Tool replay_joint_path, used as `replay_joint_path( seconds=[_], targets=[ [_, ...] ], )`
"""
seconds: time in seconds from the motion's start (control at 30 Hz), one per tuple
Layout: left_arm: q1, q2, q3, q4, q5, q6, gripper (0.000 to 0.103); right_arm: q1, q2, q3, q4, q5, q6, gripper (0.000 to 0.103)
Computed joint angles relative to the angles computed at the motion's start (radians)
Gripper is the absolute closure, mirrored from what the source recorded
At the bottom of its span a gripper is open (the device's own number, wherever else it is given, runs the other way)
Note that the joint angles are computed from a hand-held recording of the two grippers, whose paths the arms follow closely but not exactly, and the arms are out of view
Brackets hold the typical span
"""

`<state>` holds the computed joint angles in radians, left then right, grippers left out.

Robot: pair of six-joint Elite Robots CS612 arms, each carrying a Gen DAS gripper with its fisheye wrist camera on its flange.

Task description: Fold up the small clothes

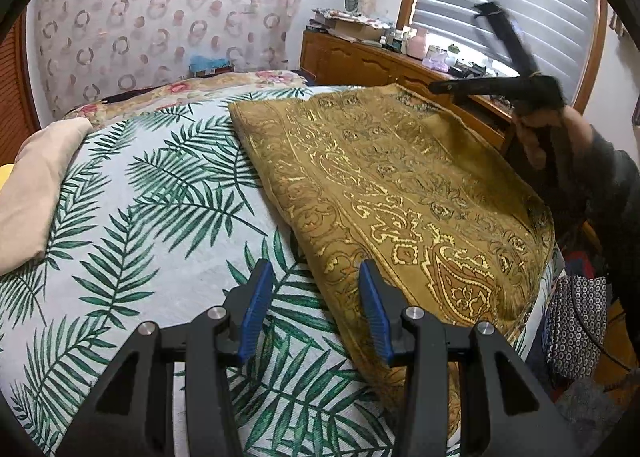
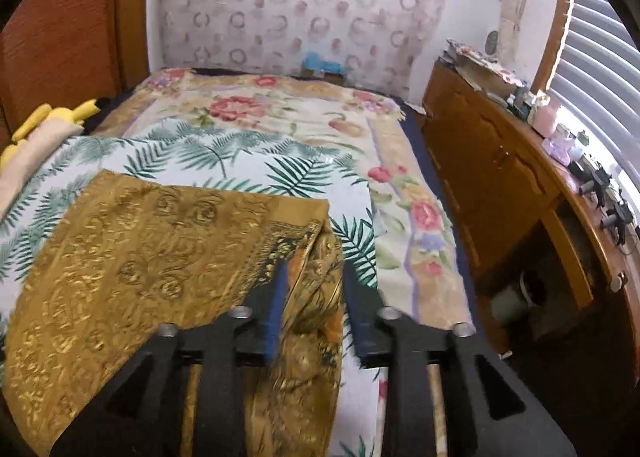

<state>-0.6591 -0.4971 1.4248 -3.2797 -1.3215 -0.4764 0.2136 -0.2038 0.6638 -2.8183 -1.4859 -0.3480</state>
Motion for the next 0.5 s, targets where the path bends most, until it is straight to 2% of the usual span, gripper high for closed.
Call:
replay_joint_path(
  seconds=[0.1,0.23,0.5],
  targets=[
    [0.003,0.005,-0.015,0.038,-0.016,0.000,0.060,-0.009,-0.047,0.097,-0.033,0.084,-0.030,0.062],
    [0.004,0.012,-0.033,0.088,-0.032,-0.004,0.060,-0.006,-0.084,0.192,-0.015,0.175,-0.092,0.061],
    [-0.010,0.015,-0.044,0.126,0.014,0.031,0.052,0.011,-0.094,0.264,0.009,0.207,-0.153,0.061]
  ],
)
